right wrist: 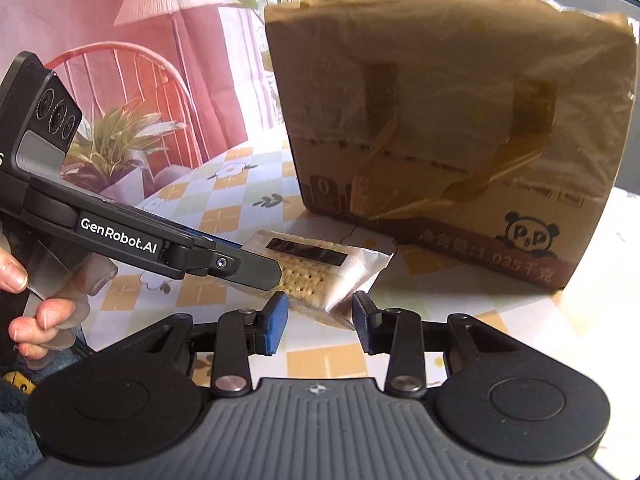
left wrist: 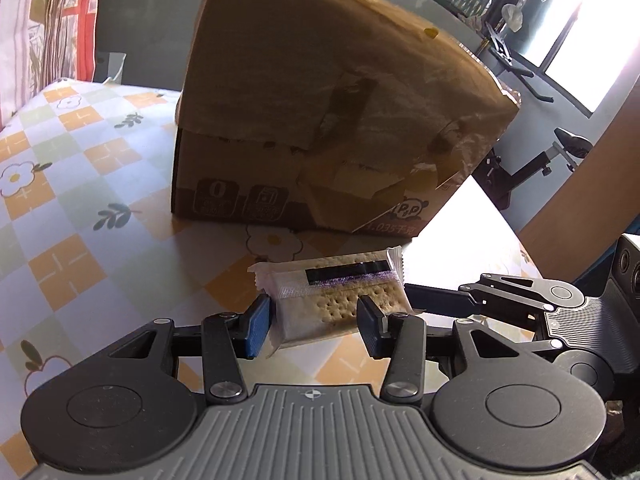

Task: Organize snacks
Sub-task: 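Carry the cracker packet over the box and open the left tool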

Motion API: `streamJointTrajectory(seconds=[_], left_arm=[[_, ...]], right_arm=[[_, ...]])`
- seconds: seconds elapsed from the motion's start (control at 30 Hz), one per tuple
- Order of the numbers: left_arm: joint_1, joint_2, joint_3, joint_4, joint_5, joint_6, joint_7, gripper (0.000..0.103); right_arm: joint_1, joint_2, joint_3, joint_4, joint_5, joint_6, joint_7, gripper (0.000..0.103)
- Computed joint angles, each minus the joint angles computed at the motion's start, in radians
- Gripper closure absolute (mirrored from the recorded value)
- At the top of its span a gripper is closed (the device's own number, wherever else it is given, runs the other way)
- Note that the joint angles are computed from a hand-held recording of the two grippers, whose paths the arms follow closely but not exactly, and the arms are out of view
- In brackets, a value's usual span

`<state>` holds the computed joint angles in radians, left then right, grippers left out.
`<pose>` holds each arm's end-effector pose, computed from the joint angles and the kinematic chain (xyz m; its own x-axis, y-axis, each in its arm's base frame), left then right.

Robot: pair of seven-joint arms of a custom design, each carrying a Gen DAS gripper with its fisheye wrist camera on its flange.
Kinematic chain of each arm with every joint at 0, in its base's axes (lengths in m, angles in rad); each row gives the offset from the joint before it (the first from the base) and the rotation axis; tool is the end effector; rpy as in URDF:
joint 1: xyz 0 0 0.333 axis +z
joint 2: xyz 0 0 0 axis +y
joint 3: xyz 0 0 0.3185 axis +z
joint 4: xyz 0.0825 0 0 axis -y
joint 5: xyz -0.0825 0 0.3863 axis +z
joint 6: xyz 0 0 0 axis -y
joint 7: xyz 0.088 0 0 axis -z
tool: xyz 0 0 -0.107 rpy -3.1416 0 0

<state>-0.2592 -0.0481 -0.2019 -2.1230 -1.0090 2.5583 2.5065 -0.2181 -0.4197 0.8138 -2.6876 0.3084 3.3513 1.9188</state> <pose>0.5151 -0.2436 0.4805 -0.6799 -0.6537 0.3321 -0.6585 0.3451 -0.6688 0.3778 0.2332 0.4479 0.1343 -0.9690 -0.2075 -0.5652 0.0971 -0.8192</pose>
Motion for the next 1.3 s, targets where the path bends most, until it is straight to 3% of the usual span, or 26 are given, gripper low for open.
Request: streamJointTrajectory(seconds=[0.2,0.3,0.5,0.6,0.73,0.87,0.97,1.1,1.17,1.23,1.3], left_arm=[[-0.021,0.002,-0.014,0.105,-0.14,0.022,0.13,0.055],[-0.039,0.014,-0.029,0.169,-0.17,0.064,0.163,0.055],[-0.052,0.093,-0.062,0.334,-0.142,0.088,0.132,0.055],[-0.045,0.174,-0.085,0.445,-0.078,0.085,0.062,0.055],[-0.036,0.281,-0.112,0.573,0.071,0.088,-0.073,0.055],[-0.049,0.364,-0.112,0.653,0.254,0.093,-0.224,0.055],[-0.053,0.403,-0.113,0.685,0.348,0.094,-0.317,0.055],[-0.04,0.401,-0.131,0.66,0.42,0.158,-0.384,0.052],[-0.02,0.391,-0.149,0.648,0.444,0.172,-0.386,0.045],[-0.011,0.379,-0.153,0.636,0.491,0.198,-0.414,0.036],[-0.001,0.359,-0.156,0.615,0.535,0.224,-0.445,0.03]], right_arm=[[-0.079,-0.159,0.01,-0.005,-0.018,0.005,-0.017,0.065],[-0.087,-0.197,-0.025,-0.001,-0.034,0.033,-0.042,0.065],[-0.102,-0.194,-0.11,0.046,-0.01,0.055,-0.1,0.065],[-0.153,-0.161,-0.108,0.096,-0.015,0.048,-0.161,0.065],[-0.27,-0.073,-0.053,0.19,-0.003,0.035,-0.211,0.065],[-0.406,-0.007,0.049,0.265,-0.001,0.01,-0.231,0.065],[-0.43,0.051,0.067,0.296,-0.005,0.013,-0.227,0.064],[-0.505,0.047,0.124,0.319,-0.017,-0.04,-0.172,0.064],[-0.512,0.03,0.125,0.31,-0.034,-0.047,-0.143,0.058],[-0.544,-0.009,0.145,0.309,-0.041,-0.076,-0.095,0.043],[-0.566,-0.055,0.157,0.3,-0.039,-0.092,-0.038,0.022]])
